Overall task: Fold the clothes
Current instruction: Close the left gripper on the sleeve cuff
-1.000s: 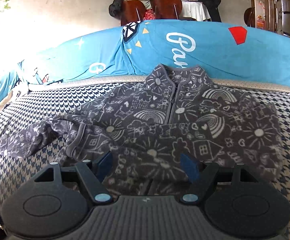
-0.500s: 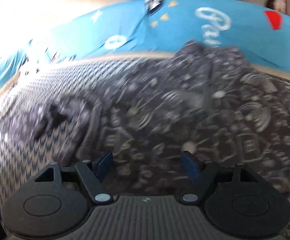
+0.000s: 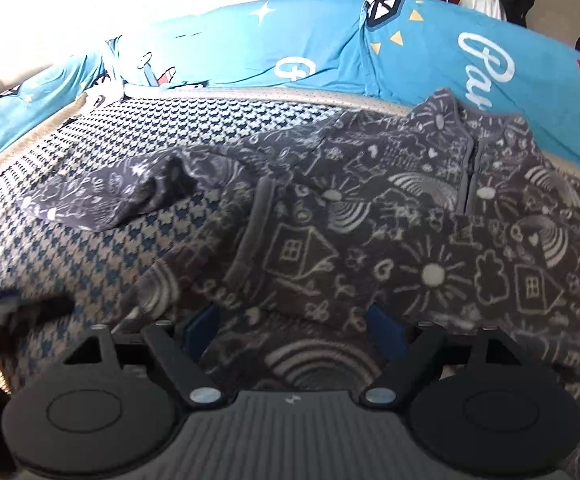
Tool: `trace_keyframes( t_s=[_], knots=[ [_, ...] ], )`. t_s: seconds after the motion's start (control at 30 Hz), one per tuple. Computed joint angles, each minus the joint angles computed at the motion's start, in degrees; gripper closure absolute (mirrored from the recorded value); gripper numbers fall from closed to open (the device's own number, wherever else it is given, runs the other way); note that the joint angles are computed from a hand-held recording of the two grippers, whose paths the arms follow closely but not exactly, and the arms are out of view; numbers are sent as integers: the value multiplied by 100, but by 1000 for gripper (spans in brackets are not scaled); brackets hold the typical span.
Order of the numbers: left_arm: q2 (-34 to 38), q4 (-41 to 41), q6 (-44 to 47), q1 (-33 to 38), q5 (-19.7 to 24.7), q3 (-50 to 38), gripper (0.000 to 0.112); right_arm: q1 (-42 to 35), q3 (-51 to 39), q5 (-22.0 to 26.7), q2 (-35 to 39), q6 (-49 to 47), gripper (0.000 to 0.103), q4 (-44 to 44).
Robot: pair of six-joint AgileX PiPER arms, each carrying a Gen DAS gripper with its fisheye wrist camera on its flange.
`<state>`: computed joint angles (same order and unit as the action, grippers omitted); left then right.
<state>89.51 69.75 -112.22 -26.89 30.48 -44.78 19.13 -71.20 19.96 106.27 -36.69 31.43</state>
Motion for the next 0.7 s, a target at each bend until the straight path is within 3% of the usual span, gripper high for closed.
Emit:
trace_keyframes(
  t_s=[0.37, 0.6, 0.7],
  knots=[
    [251, -382, 262, 1706, -640, -463, 9, 165, 247, -293, 19, -58, 6, -169],
    [789, -1201, 1263, 2104, -726, -1117, 10, 207, 251, -388, 68, 11, 3, -274],
    [1007, -1065, 1148, 2094, -621, -1265, 10, 205, 250, -406, 82, -26, 2, -236]
  ],
)
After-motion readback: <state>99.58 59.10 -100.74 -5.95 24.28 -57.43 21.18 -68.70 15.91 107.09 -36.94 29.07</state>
